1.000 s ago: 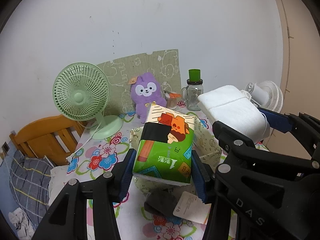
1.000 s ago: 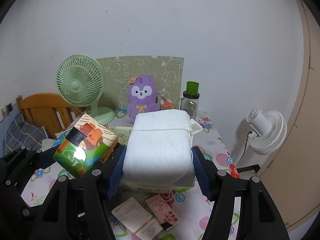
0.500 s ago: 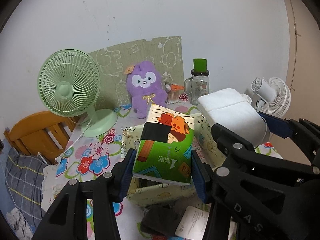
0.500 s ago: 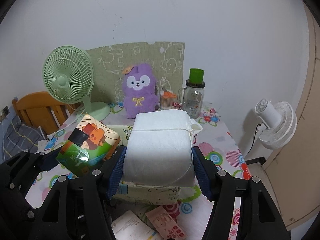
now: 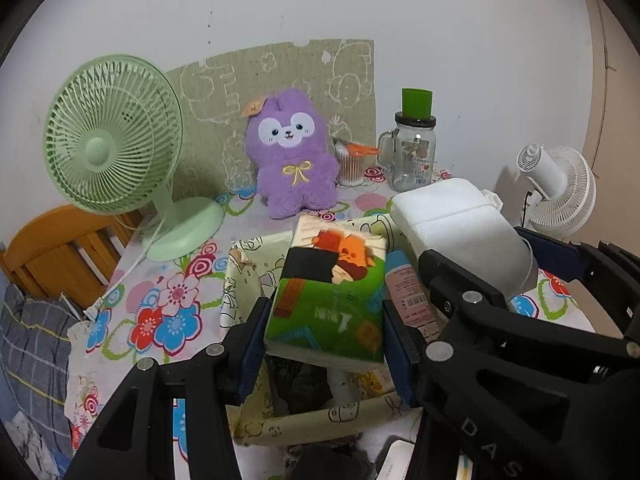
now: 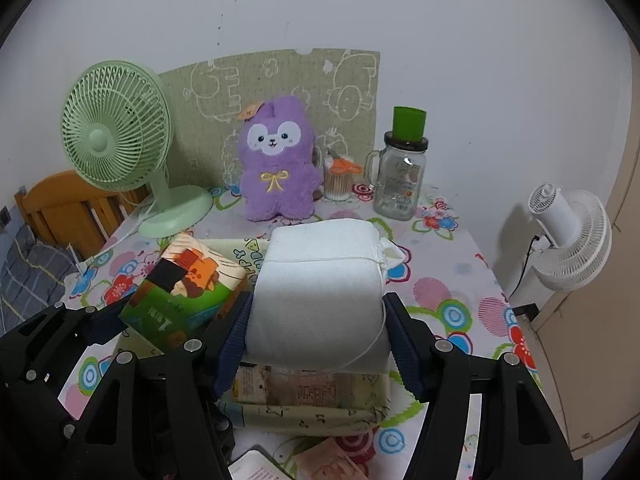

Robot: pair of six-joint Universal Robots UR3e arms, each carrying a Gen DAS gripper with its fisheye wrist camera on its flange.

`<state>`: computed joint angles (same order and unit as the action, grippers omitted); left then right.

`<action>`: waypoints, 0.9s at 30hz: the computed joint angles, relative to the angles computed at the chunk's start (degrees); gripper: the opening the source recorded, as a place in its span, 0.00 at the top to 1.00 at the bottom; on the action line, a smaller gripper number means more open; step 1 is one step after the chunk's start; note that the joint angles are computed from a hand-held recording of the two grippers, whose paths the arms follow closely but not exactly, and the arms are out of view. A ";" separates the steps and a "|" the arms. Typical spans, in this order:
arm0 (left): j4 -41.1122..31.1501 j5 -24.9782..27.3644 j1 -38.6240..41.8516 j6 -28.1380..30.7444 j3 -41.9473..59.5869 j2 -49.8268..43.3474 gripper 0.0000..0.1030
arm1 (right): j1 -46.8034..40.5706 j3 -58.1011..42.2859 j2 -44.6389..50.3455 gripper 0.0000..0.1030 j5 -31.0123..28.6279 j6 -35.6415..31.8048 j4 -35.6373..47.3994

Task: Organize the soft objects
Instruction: 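Lower the green pack and white pad into the box and open both grippers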

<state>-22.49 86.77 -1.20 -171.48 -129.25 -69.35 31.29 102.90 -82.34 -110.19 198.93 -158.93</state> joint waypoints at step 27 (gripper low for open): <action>-4.61 3.03 -0.71 -0.25 -1.19 5.69 0.10 | 1.76 1.77 -2.94 0.09 -0.08 0.63 1.55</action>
